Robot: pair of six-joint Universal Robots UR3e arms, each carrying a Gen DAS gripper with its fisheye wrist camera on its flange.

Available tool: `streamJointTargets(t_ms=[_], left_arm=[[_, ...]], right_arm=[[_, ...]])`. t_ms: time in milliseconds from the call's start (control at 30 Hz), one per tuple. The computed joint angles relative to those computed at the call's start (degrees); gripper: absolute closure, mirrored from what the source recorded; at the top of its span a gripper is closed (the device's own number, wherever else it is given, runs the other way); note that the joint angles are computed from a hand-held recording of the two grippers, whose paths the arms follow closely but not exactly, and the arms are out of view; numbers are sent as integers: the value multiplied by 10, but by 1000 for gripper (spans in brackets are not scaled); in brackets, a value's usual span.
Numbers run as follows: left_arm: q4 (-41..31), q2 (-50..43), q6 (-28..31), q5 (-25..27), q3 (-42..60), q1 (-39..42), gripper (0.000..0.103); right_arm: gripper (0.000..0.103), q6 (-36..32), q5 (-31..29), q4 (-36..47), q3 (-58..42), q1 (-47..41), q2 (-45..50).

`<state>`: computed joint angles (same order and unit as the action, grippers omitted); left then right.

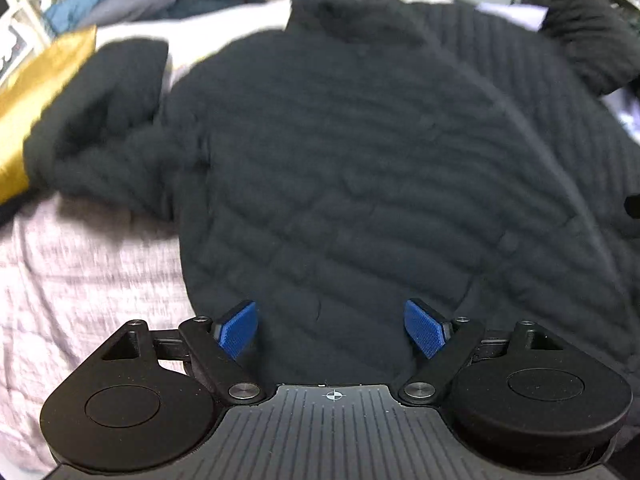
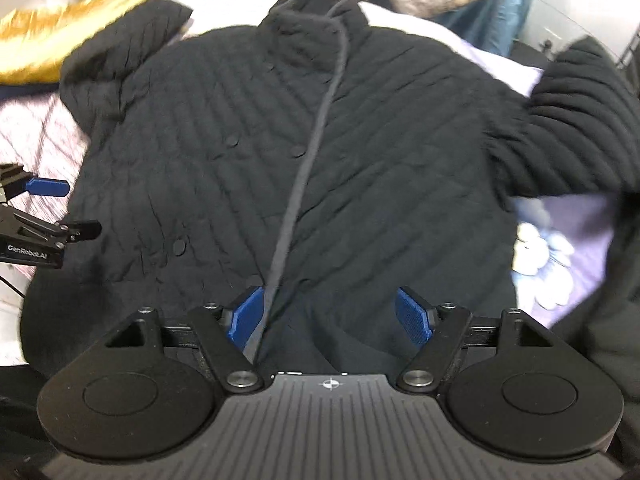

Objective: Fold large clothes

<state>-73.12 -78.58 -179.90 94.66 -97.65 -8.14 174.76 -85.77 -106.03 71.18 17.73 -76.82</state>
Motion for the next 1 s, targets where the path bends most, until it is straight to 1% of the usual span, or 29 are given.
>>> streamJointTargets(t_ms=[100, 167, 233, 333, 400, 467, 567, 667, 733, 800, 900, 1000], left_arm=[[-6, 1, -11, -17, -32, 26, 0], [8, 15, -9, -27, -58, 43, 0], [12, 8, -8, -13, -60, 40, 0], [8, -6, -4, -2, -47, 31, 0], [-6, -12, -11, -1, -26, 26, 0], [-25, -19, -28, 6, 7, 19, 0], [-62, 11, -36, -1, 40, 29, 0], [-120, 20, -50, -4, 97, 38, 0], [-145, 14, -56, -8, 142, 41, 0], [-167, 23, -56, -12, 171, 46, 0], [-193, 20, -61, -9, 211, 54, 0], [-189, 9, -67, 10, 226, 52, 0]], right_arm=[[23, 13, -47, -20, -8, 26, 45], [23, 19, -72, -22, -8, 33, 69], [19, 26, -92, -9, -9, 36, 88], [14, 35, -79, -14, 11, 27, 83], [14, 31, -78, 4, -3, 26, 85], [14, 29, -76, 39, -35, 25, 88], [15, 14, -60, 67, -60, 6, 68], [14, 5, -47, 93, -87, -33, 47], [14, 7, -34, 114, -123, -76, 43], [14, 14, -30, 138, -184, -114, 61], [13, 25, -22, 162, -299, -177, 108], [10, 58, -4, 177, -411, -244, 166]])
